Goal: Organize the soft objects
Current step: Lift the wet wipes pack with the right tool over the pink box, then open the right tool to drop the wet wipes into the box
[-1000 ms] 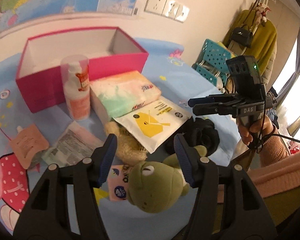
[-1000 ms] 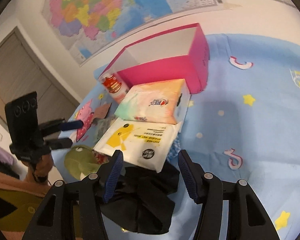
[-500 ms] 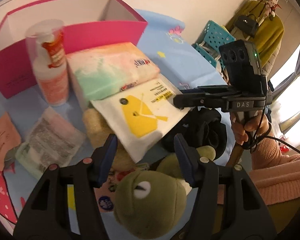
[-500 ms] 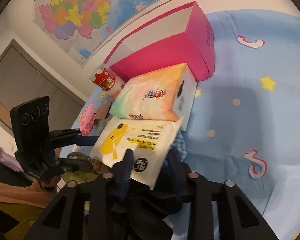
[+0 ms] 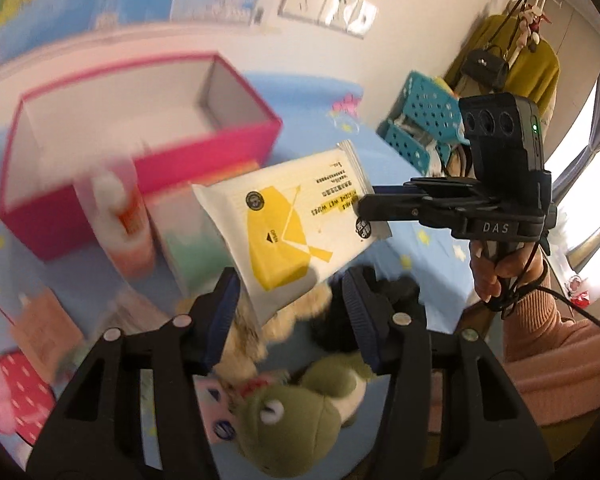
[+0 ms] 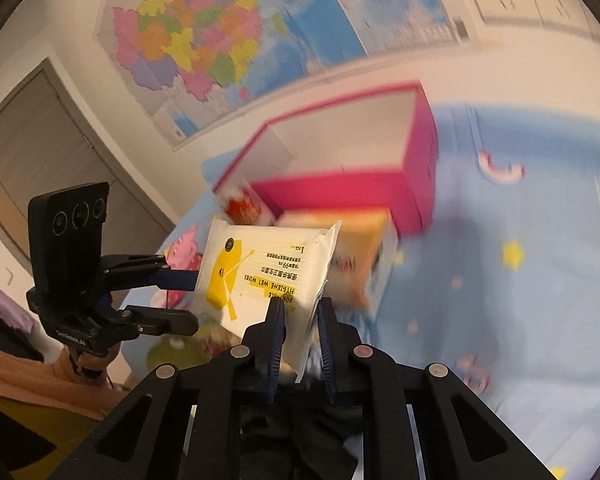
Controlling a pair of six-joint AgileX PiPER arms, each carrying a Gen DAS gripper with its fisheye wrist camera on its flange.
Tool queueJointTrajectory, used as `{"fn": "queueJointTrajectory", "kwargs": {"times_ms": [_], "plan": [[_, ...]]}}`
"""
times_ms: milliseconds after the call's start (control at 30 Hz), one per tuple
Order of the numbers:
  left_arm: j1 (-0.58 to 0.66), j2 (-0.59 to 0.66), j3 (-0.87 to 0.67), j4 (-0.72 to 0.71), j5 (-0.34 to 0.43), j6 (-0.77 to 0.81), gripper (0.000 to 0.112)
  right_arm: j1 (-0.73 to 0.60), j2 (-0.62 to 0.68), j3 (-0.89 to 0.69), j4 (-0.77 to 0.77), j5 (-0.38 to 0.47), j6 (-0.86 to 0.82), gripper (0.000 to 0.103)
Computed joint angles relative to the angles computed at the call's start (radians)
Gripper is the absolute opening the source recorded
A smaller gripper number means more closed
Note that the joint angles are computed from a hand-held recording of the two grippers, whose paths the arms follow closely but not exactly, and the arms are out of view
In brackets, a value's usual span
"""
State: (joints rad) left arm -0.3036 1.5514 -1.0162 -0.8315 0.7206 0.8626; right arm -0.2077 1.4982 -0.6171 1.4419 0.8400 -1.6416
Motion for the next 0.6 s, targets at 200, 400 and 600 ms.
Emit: {"fn": "queueJointTrajectory", "kwargs": {"times_ms": [200,400,600], "plan": [[0.021,0.082,-0.229,0.087,0.028,-0.127,0.055,0.053,0.048,-0.218,-0.064,-0.040,0.132,0.017],[0.031,0.260,-0.485,0.210,0.077,-0.279,0.055,0.099,0.164,-0.418,-0.149,-0.077,0.280,0.017],[0.023,0.444,-0.710,0.316,0.176,-0.441,0.055,0.131,0.294,-0.582,-0.291,-0.109,0.441,0.017]]}}
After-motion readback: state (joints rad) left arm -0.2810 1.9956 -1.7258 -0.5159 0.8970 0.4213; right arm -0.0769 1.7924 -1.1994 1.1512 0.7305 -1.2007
